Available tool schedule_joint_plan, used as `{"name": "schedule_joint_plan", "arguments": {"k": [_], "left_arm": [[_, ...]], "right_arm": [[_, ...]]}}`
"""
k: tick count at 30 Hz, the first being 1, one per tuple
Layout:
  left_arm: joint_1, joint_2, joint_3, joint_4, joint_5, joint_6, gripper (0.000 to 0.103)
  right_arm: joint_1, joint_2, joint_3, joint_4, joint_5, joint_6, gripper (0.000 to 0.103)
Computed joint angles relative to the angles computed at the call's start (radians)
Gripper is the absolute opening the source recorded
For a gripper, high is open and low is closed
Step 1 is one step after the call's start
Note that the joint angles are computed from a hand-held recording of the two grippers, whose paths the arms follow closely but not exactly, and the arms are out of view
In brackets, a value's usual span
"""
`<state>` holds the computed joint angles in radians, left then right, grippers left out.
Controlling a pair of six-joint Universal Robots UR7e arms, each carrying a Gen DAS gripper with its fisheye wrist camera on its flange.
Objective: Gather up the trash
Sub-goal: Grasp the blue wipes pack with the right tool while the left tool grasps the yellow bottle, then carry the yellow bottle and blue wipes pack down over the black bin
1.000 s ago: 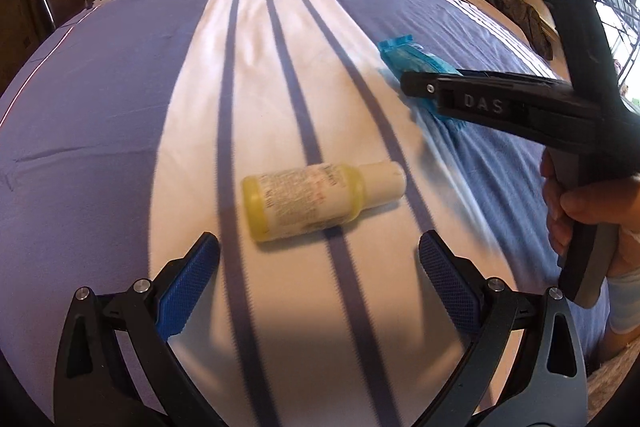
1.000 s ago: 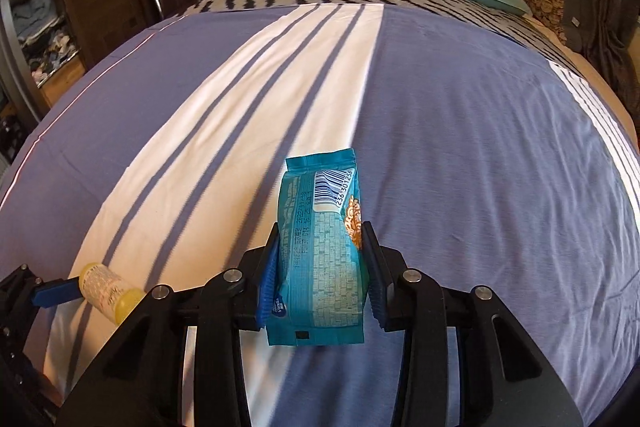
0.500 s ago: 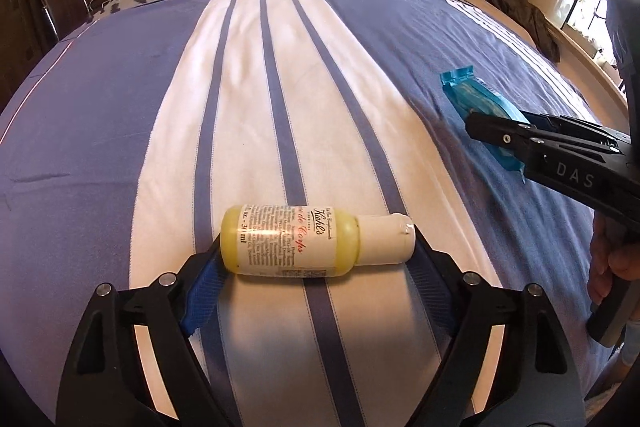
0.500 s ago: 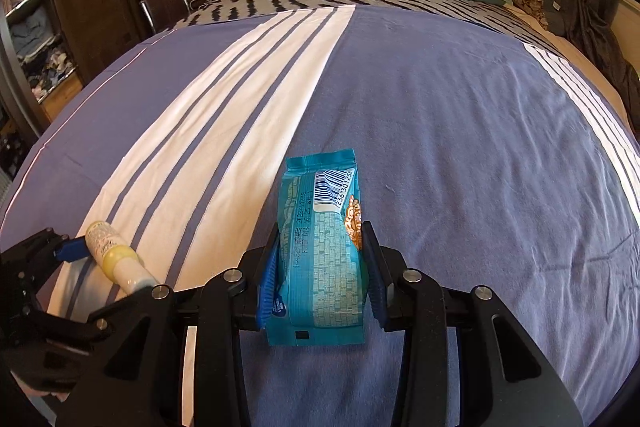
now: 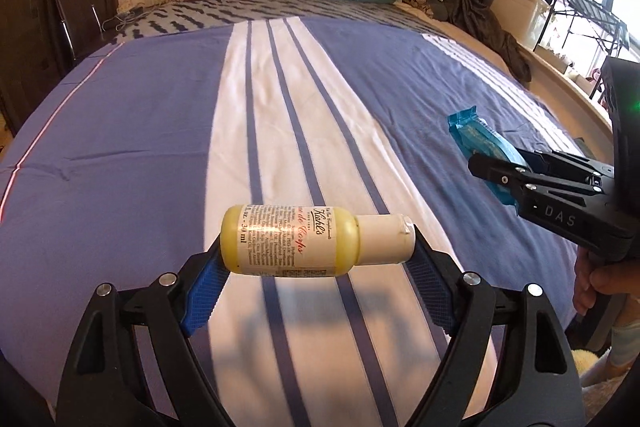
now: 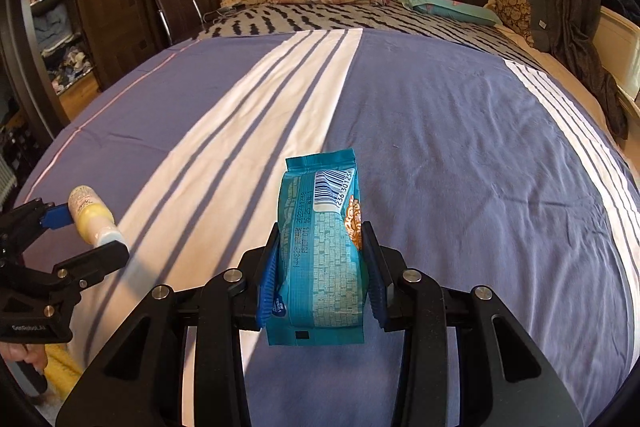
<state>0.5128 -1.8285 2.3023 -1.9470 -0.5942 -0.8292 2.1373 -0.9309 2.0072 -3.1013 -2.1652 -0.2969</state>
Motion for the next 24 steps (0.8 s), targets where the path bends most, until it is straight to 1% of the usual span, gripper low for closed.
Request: {"name": "schedule_joint_plan", "arguments": {"k": [3, 6, 7, 8, 9, 11, 15, 20, 24], "left_arm": [[-0.077, -0.063, 0.000, 0.152, 0.007, -0.113, 0.079], [-0.170, -0.127, -0.003, 0.329, 0.000, -0.253, 0.079], [-0.190, -0.140, -0.001, 0.365, -0.004, -0.282, 0.079], [-0.228, -0.164, 0.000, 0.430, -0.013, -0.339, 0.079], [-0.248, -0.175, 0.000, 0.464, -0.019, -0.369, 0.079], [-0.314, -0.212, 0.004, 0.571, -0.042, -0.466, 0.079], [-0.429, -0.268, 0.016, 0.734, -0.100, -0.621, 0.079], [-0.541, -0.322, 0.042, 0.857, -0.182, -0.750, 0.079], [-0.619, -0.360, 0.074, 0.906, -0.252, -0.817, 0.079]], "right_arm": [[0.040, -0.035, 0.044, -0.014, -0.007, 0.021, 0.038], [0.091, -0.069, 0.087, -0.028, -0.014, 0.045, 0.038], [0.101, -0.076, 0.097, -0.032, -0.014, 0.051, 0.038], [0.117, -0.087, 0.113, -0.037, -0.015, 0.061, 0.038], [0.127, -0.093, 0.122, -0.041, -0.015, 0.069, 0.038], [0.153, -0.108, 0.150, -0.050, -0.018, 0.089, 0.038], [0.193, -0.133, 0.203, -0.064, -0.021, 0.129, 0.038], [0.227, -0.173, 0.293, -0.079, -0.018, 0.193, 0.038], [0.249, -0.203, 0.366, -0.086, -0.021, 0.246, 0.038]]}}
